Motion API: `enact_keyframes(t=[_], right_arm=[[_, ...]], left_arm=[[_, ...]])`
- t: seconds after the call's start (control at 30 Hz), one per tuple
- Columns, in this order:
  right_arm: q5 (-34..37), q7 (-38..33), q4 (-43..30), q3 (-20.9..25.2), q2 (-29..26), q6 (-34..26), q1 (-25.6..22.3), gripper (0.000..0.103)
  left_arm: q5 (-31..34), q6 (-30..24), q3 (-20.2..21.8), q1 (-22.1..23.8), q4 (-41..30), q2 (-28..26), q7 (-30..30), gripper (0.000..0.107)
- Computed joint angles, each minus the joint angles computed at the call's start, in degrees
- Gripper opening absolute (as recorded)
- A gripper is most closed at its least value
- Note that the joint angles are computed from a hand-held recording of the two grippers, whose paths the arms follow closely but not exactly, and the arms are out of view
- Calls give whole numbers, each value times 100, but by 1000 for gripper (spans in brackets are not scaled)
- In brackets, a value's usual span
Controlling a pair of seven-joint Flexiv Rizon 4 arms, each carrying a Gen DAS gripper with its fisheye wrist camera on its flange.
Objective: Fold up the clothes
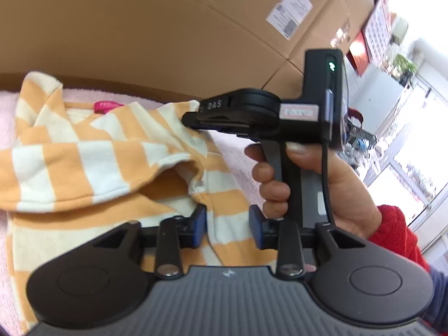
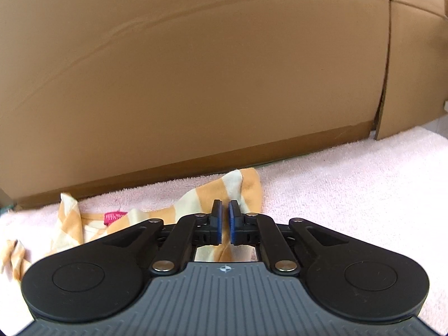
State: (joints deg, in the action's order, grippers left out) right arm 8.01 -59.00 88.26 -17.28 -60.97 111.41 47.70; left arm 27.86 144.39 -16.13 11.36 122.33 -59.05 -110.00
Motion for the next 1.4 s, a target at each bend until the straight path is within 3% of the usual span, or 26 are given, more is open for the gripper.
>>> enact_keyframes(t=[0.13,0.2,0.27,0.3,0.33,0.4,0.47,0.53,0.57,0.6,0.7,0.8,0.9,0.97,1.0,1.07,1.13,1.27,1.4], right_arm=[[165,-178,52,-392,-125,108,321,5],[307,-269,53,-605,-201,116,509,7],[207,-377,65,-401,-151,218,364,20],[96,-450,31,-223,-139,285,233,30],[-59,-560,50,-20,-92,360,76,47],[-379,-781,87,395,-9,489,-250,66],[-401,-947,119,499,31,516,-315,61],[124,-946,165,141,27,422,3,38],[235,-936,201,97,60,380,34,20],[335,-916,239,49,92,339,65,12],[277,-936,448,358,286,646,-150,12],[-6,-1178,565,793,378,1079,-441,13],[-1088,-1076,660,1823,537,680,-1386,11],[-1469,-901,635,2078,547,323,-1676,11],[-1449,-890,615,1981,509,365,-1634,2],[-1391,-890,568,1802,427,446,-1558,0],[-1123,-872,283,1530,201,515,-1257,0],[-1360,-719,473,1778,323,827,-1567,0],[-1110,-796,408,1576,335,550,-1324,5]], left_arm=[[-354,136,151,-228,188,148,50,37],[-501,100,217,-337,262,274,119,42],[-636,76,277,-425,300,341,183,44],[-726,77,322,-494,319,365,233,45],[-828,63,368,-579,332,399,298,45],[-1032,21,435,-736,347,469,418,45],[-1007,10,398,-690,332,460,425,46],[-812,26,292,-525,293,389,355,54],[-655,42,217,-404,264,332,291,59],[-536,55,166,-318,243,288,242,60],[-806,60,345,-582,320,409,416,60],[-937,-87,444,-774,339,540,669,70],[-1168,-188,541,-977,376,658,915,72],[-1450,-182,651,-1184,431,728,1087,63],[-1611,-146,701,-1282,463,749,1149,60],[-1774,-79,714,-1330,500,751,1180,47],[-1840,-26,677,-1278,534,734,1118,30],[-1472,152,456,-865,529,554,759,6],[-1176,282,346,-633,460,431,465,0]])
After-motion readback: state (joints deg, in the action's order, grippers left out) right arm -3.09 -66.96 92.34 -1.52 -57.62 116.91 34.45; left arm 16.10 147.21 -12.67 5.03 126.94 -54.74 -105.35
